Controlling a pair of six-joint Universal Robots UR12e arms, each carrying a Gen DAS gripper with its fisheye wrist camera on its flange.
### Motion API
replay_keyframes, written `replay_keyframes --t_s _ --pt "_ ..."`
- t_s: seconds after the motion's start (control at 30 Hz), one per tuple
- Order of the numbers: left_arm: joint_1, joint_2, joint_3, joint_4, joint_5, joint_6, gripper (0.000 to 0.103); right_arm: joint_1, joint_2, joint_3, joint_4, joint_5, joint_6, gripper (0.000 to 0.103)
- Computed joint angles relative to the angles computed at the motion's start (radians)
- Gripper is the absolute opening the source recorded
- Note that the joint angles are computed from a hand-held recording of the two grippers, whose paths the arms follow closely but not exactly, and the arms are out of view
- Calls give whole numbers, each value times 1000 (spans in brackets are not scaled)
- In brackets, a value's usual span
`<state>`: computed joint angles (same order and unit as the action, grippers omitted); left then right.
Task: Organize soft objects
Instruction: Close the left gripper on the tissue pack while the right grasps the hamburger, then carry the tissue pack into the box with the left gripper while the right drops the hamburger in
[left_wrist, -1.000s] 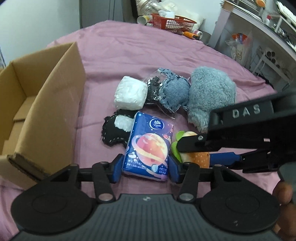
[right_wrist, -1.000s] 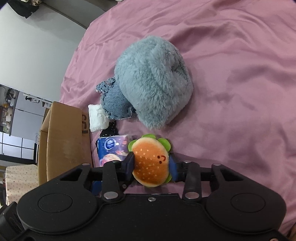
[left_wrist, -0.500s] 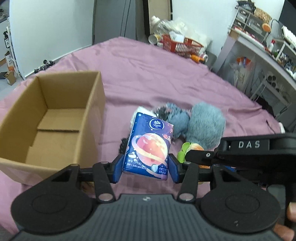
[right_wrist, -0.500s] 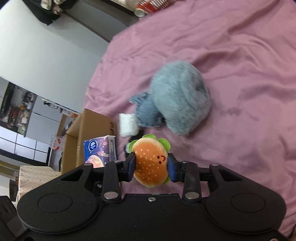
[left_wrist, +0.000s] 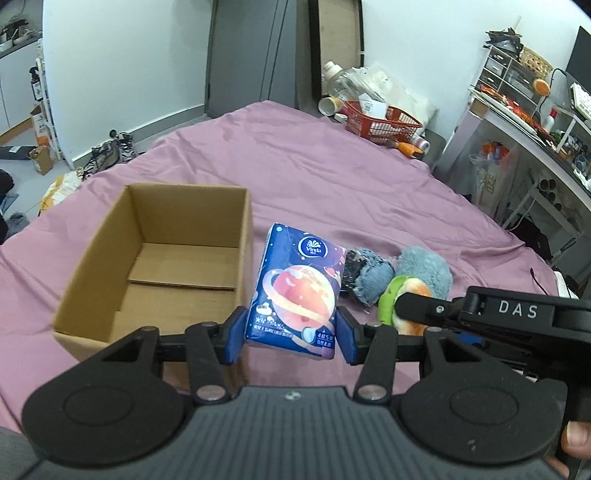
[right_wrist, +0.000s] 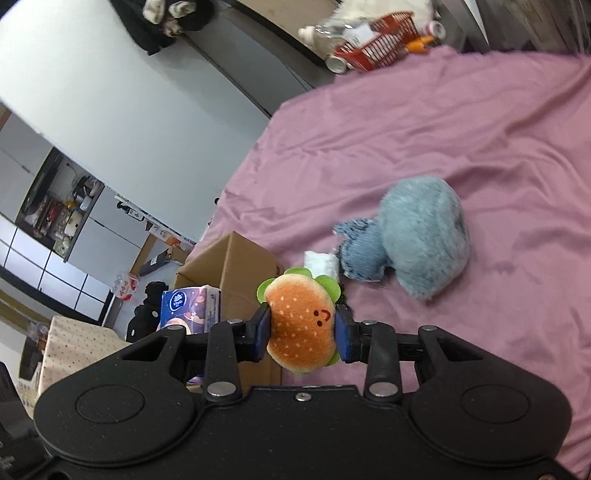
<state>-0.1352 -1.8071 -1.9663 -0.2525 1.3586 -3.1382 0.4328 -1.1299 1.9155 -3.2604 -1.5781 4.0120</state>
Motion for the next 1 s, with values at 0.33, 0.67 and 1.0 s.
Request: replay_keyframes --t_s 0.33,0.67,1.0 --pt "33 30 7 -52 5 13 49 30 18 -39 -44 -61 -52 35" --pt "68 32 23 -77 17 42 49 52 51 -82 -71 -92 -74 35" --pt "105 20 44 -138 40 40 50 67 92 -137 -56 -66 -116 35"
